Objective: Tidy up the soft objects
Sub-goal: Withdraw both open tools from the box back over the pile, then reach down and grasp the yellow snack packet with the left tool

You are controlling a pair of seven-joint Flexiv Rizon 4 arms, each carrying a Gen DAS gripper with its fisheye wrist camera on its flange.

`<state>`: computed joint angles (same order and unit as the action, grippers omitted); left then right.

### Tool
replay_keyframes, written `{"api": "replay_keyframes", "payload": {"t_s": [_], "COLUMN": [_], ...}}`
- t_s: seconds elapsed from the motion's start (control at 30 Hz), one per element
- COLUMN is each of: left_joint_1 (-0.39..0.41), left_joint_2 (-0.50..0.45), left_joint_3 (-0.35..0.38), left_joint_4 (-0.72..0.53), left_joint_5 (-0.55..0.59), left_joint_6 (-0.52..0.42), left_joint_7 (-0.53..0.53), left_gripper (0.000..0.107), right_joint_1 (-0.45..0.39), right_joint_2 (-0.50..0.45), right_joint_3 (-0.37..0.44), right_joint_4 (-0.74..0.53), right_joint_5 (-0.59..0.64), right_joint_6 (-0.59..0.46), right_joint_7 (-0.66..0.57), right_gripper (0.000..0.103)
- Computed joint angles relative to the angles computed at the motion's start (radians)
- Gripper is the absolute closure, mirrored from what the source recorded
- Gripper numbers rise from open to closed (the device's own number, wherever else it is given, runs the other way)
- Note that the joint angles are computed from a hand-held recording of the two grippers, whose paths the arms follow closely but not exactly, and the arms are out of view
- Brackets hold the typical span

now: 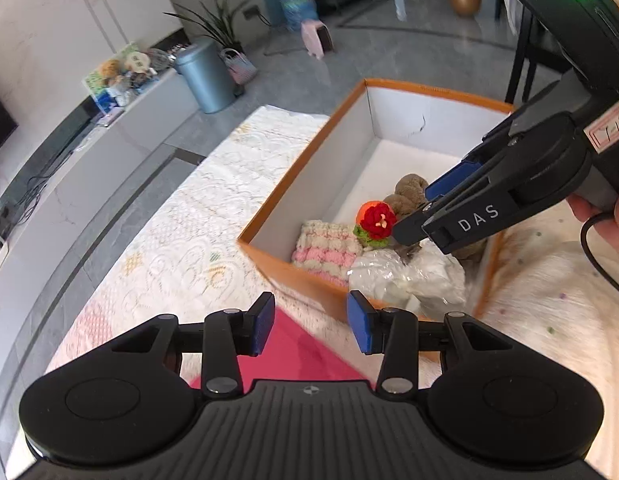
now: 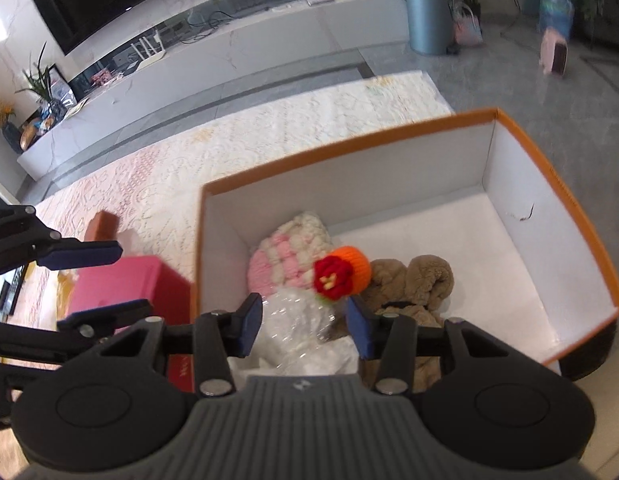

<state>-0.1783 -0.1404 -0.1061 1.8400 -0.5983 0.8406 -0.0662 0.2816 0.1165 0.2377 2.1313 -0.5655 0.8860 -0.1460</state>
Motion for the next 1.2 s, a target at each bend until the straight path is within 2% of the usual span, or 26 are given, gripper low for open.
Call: {"api": "replay_keyframes", "payload": {"t_s": [0.23, 0.33, 0.47, 0.6, 0.7, 0.83, 0.9, 1.03, 1.1, 1.2], "left_joint_1": [0.031, 0.041, 0.068, 0.086, 0.102, 0.118, 0.126, 0.151, 0.166, 0.2], "left_joint_2": [0.127, 0.166, 0.191, 0.203, 0.191, 0.17, 0.161, 0.132, 0.11, 0.073], "left_joint_3": [0.064, 0.102, 0.141, 0.161, 0.163, 0.16, 0.159, 0.158, 0.155, 0.157], "left_joint_4": [0.144, 0.207, 0.266, 0.315, 0.328, 0.34, 0.337, 0.321, 0.303, 0.26], "left_joint_5": [-0.271, -0.376, -0.463, -0.582, -0.602, -0.656, -0.689, -0.711, -0.693, -0.611], "left_joint_6": [0.012, 0.029, 0.052, 0.104, 0.148, 0.203, 0.203, 0.194, 0.195, 0.144], "left_joint_7": [0.093, 0.085, 0.023, 0.044, 0.058, 0.128, 0.171, 0.193, 0.178, 0.108], "left_gripper": [0.057, 0.055, 0.055, 0.055, 0.055, 0.056, 0.056, 0.056, 0.056, 0.056], "right_joint_1": [0.054, 0.082, 0.137, 0.201, 0.249, 0.324, 0.346, 0.371, 0.379, 0.398], "right_joint_2": [0.007, -0.009, -0.069, -0.144, -0.21, -0.295, -0.326, -0.381, -0.407, -0.449], "right_joint_3": [0.063, 0.081, 0.085, 0.063, 0.041, 0.012, -0.011, -0.04, -0.054, -0.075], "right_joint_4": [-0.036, -0.04, -0.06, -0.088, -0.118, -0.179, -0.199, -0.253, -0.285, -0.34], "right_joint_5": [-0.182, -0.295, -0.423, -0.528, -0.584, -0.606, -0.643, -0.632, -0.611, -0.584], "right_joint_6": [-0.061, -0.049, -0.04, -0.018, 0.012, -0.039, -0.043, -0.038, -0.031, -0.041], "right_joint_7": [0.135, 0.239, 0.374, 0.501, 0.551, 0.519, 0.498, 0.408, 0.357, 0.273], "right_gripper": [0.053, 0.047, 0.044, 0.04, 0.041, 0.041, 0.041, 0.043, 0.046, 0.046]}}
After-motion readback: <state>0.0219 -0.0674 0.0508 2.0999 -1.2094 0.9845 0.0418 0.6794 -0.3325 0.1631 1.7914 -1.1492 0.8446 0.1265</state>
